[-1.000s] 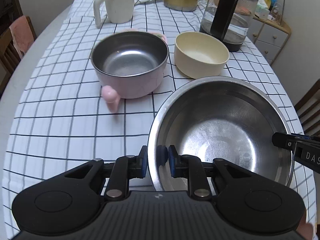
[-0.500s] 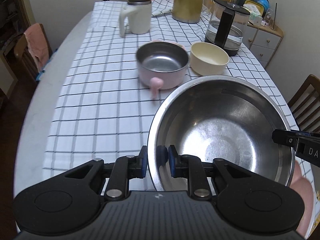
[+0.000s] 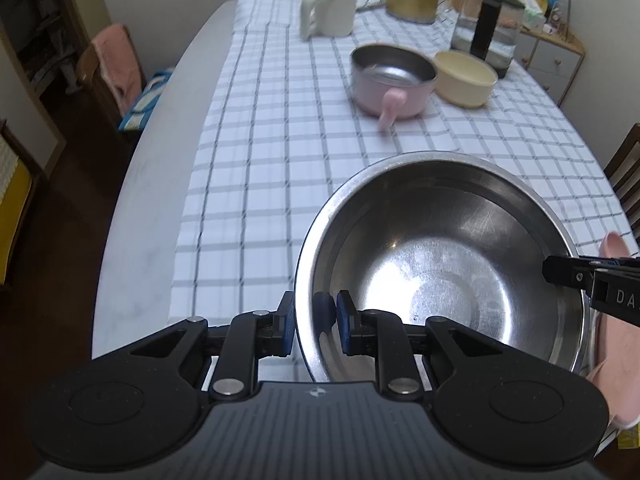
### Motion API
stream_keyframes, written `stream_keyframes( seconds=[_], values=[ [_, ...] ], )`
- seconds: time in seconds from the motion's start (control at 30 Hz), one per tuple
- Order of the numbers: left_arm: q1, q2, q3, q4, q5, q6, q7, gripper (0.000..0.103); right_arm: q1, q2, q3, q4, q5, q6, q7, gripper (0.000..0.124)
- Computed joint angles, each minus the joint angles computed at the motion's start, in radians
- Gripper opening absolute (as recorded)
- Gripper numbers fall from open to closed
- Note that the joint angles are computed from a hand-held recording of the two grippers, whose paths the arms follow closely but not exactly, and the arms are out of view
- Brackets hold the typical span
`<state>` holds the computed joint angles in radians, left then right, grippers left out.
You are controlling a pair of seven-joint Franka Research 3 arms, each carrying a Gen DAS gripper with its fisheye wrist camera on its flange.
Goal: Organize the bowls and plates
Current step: 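Carry the steel bowl with both grippers toward the plate stack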
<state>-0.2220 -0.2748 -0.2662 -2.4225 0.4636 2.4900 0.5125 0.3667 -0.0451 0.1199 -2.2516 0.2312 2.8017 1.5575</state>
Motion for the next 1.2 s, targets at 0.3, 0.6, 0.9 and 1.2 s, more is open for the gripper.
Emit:
stream_keyframes(
  seconds=[0.3,0.6,0.9,1.2],
  values=[
    [-0.029,-0.071,0.003,-0.130,-0.070,0.015,0.016,0.020,0.027,-0.038,0.016,-0.078,0.032,-0.051,-0.025,0.014],
    [-0.041,-0.076,-0.002,-0.173,-0.078,0.037,0.016,0.020,0.035,-0.049,0.024,-0.133,0.003,-0.052,0.012,0.014],
    [-0.033,-0.075,0.004,-0.203,-0.085,0.081,0.017,0.020,0.037,-0.040,0.028,-0.138,-0.030,-0.050,0.038,0.014],
    [-0.027,-0.086,0.009,-0.230,-0.089,0.135,0.025,0.020,0.040,-0.031,0.027,-0.130,-0.044,-0.058,0.045,0.020]
  ],
)
